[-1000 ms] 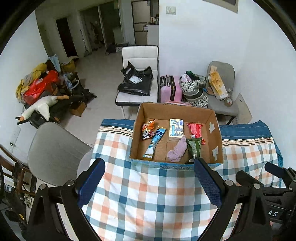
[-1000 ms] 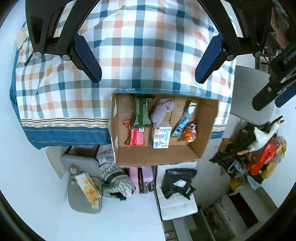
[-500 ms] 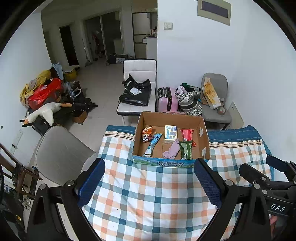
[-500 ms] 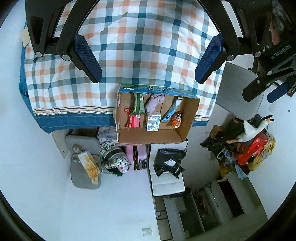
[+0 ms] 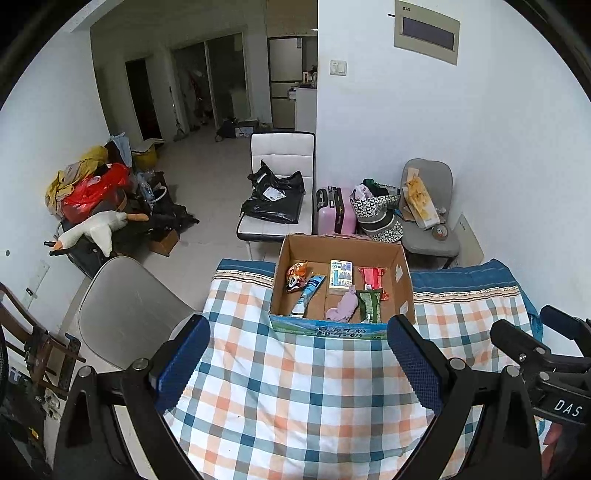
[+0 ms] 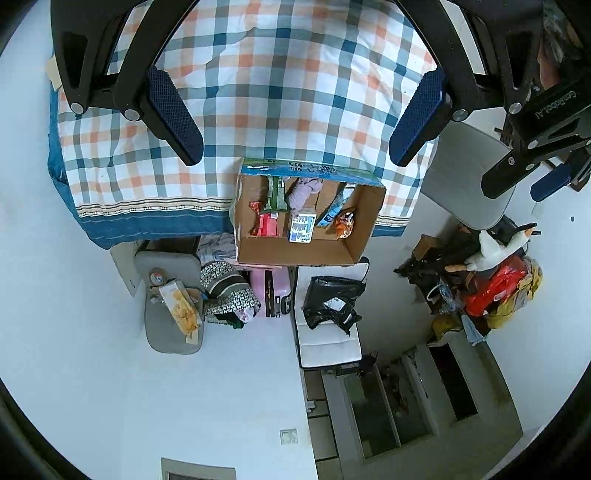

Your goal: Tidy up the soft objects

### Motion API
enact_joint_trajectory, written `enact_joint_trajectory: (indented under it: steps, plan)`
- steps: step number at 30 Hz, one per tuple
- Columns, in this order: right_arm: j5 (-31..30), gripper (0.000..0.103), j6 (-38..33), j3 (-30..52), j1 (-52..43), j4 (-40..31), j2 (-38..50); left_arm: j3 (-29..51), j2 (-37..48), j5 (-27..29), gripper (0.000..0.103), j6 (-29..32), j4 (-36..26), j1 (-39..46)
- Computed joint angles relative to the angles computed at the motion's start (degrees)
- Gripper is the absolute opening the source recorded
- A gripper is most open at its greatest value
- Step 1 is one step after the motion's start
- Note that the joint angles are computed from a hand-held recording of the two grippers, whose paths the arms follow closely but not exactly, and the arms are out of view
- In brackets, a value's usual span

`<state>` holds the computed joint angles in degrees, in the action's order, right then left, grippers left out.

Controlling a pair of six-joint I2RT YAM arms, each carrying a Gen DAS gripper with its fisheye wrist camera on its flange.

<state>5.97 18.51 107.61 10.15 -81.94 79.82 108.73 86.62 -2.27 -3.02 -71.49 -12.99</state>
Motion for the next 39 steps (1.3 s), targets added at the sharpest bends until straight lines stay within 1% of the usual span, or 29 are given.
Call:
enact_joint_trajectory:
  steps: [7, 25, 35, 39]
  plan:
    - [1.23, 0.102, -0.07, 2.37, 0.43, -1.21, 0.40, 0.31, 0.08, 0.19, 0.098, -0.01, -0.29, 0.09]
    - [0.68, 0.102, -0.95, 5.21, -0.89, -2.60, 1.62, 0.09, -0.57, 0.02, 0.098, 0.11, -0.62, 0.06]
    - [1.25, 0.102, -1.49, 7.86, -1.53, -3.69, 3.15, 0.35, -0.56, 0.06, 0.098, 0.13, -1.01, 0.00]
    - [1.73, 0.102, -0.64, 7.47, -0.85, -3.53, 2.99, 0.35, -0.69, 0.02, 0.098, 0.07, -1.06, -0.05]
